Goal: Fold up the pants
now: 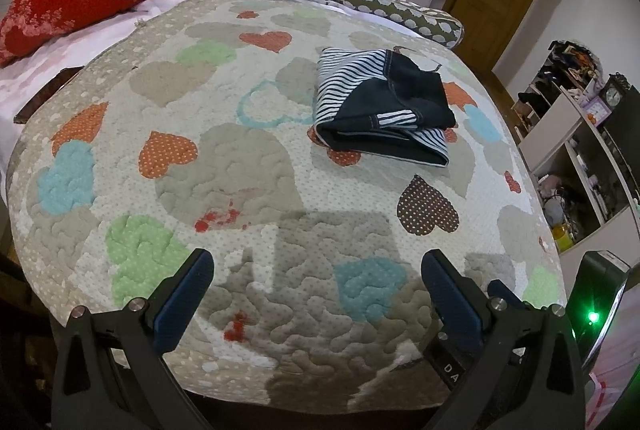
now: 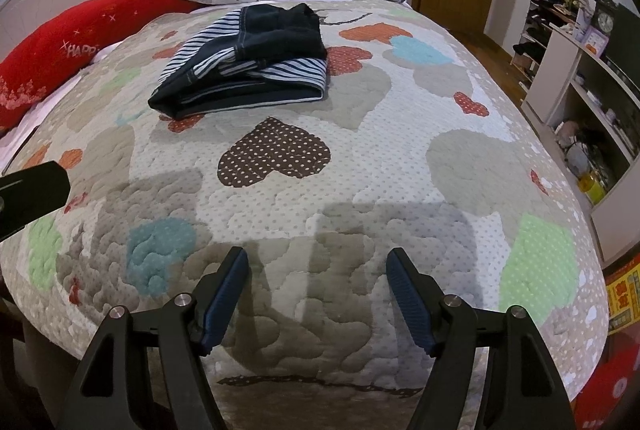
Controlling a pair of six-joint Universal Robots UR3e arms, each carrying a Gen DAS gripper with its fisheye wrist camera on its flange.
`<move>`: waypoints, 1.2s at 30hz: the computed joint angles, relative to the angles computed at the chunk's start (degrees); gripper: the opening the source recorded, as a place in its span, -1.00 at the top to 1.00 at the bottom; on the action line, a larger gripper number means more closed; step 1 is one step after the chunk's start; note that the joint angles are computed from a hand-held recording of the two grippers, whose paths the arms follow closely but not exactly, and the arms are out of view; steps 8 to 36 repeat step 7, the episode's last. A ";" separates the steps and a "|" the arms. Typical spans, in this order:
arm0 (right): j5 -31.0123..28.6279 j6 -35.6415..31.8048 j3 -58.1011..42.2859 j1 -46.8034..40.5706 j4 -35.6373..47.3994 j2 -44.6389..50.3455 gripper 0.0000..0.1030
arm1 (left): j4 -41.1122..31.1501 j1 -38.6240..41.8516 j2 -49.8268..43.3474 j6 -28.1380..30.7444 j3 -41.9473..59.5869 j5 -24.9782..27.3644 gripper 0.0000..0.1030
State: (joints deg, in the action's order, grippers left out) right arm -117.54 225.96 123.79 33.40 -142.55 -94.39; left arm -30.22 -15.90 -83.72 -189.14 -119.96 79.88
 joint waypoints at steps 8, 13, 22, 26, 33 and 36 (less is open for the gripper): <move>0.47 -0.54 0.61 -0.27 -1.36 0.16 -0.52 | 0.18 0.26 -0.24 0.57 -0.38 -1.72 -1.00; 0.47 -0.54 0.61 -0.27 -1.36 0.16 -0.52 | 0.18 0.26 -0.24 0.57 -0.38 -1.72 -1.00; 0.47 -0.54 0.61 -0.27 -1.36 0.16 -0.52 | 0.18 0.26 -0.24 0.57 -0.38 -1.72 -1.00; 0.47 -0.54 0.61 -0.27 -1.36 0.16 -0.52 | 0.18 0.26 -0.24 0.57 -0.38 -1.72 -1.00; 0.47 -0.54 0.61 -0.27 -1.36 0.16 -0.52 | 0.18 0.26 -0.24 0.57 -0.38 -1.72 -1.00; 0.47 -0.54 0.61 -0.27 -1.36 0.16 -0.52 | 0.18 0.26 -0.24 0.57 -0.38 -1.72 -1.00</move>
